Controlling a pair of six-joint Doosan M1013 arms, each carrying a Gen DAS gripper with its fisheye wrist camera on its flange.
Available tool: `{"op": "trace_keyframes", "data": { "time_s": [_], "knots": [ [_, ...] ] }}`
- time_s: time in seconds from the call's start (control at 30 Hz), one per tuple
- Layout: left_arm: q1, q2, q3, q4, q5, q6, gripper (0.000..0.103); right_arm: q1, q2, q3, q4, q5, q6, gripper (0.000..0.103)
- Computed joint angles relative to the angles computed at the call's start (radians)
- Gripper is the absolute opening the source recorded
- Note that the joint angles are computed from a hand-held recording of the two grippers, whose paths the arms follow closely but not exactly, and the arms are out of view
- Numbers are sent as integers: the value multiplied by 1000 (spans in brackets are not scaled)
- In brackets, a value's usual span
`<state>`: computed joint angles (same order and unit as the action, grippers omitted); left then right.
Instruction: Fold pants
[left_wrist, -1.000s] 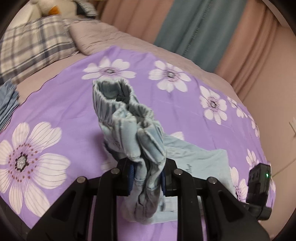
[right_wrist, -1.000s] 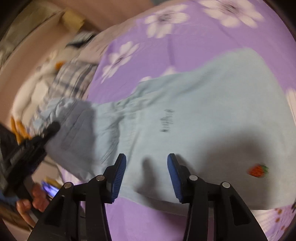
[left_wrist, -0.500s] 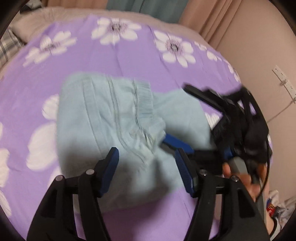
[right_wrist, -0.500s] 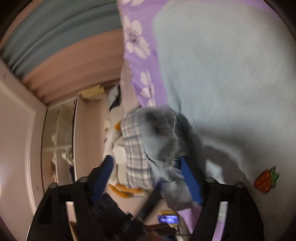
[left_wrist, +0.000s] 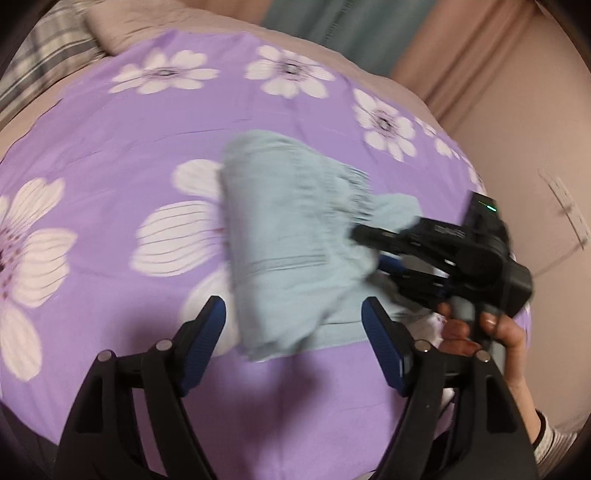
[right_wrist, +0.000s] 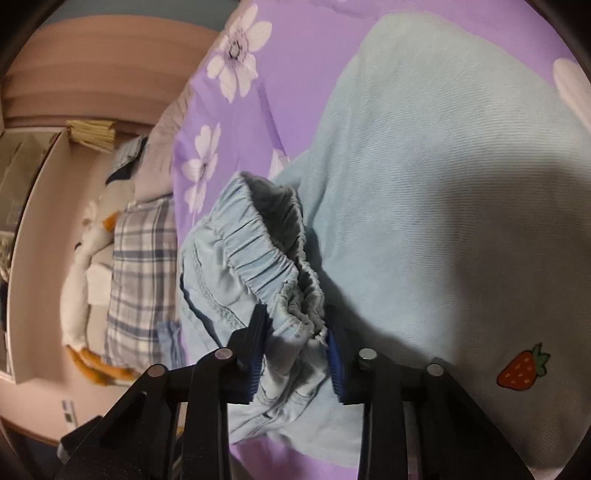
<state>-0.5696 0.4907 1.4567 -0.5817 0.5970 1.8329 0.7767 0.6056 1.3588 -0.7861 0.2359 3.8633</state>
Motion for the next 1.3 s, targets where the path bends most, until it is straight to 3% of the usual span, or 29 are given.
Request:
{"op": "trace_keyframes", "data": {
  "time_s": [0.13, 0.2, 0.3, 0.47, 0.57, 0.73, 0.77, 0.83, 0.97, 1.0, 1.03, 1.1, 1.2, 1.3],
  "knots": [
    [20, -4, 15, 14, -1, -67, 76, 19, -15, -23, -76, 116, -26, 28],
    [25, -2, 17, 14, 2, -81, 76, 33, -61, 38, -262, 151, 109, 28],
    [25, 5, 13, 10, 12, -95, 76, 46, -108, 84, -344, 222, 149, 28],
    [16, 45, -34, 32, 59, -107, 76, 44, -123, 147, -211, 294, 151, 28],
    [14, 75, -84, 16, 93, -101, 76, 16, -112, 183, -133, 189, 161, 28],
    [8, 95, -134, -62, 53, -15, 74, 17, -105, 163, -86, 248, 15, 31],
    [10, 101, -148, -96, 49, 7, 72, 18, -107, 161, -71, 252, -11, 33],
    [9, 111, -170, -106, 42, 5, 54, 26, -120, 163, -47, 281, -44, 41],
    [16, 161, -258, -167, 111, 44, 23, 93, -107, 69, -66, 621, -190, 47],
    [16, 172, -277, -162, 129, 44, 15, 105, -104, 56, -98, 654, -216, 47],
    [14, 187, -302, -150, 147, 36, 13, 114, -101, 46, -132, 655, -229, 47],
    [10, 211, -341, -130, 173, 25, 13, 119, -94, 32, -180, 576, -292, 46],
    [6, 247, -391, -95, 212, 12, 13, 109, -41, -42, -118, 482, -475, 15],
    [-1, 289, -445, -6, 246, -56, 12, 95, -1, -89, -38, 409, -584, 14]
  ]
}}
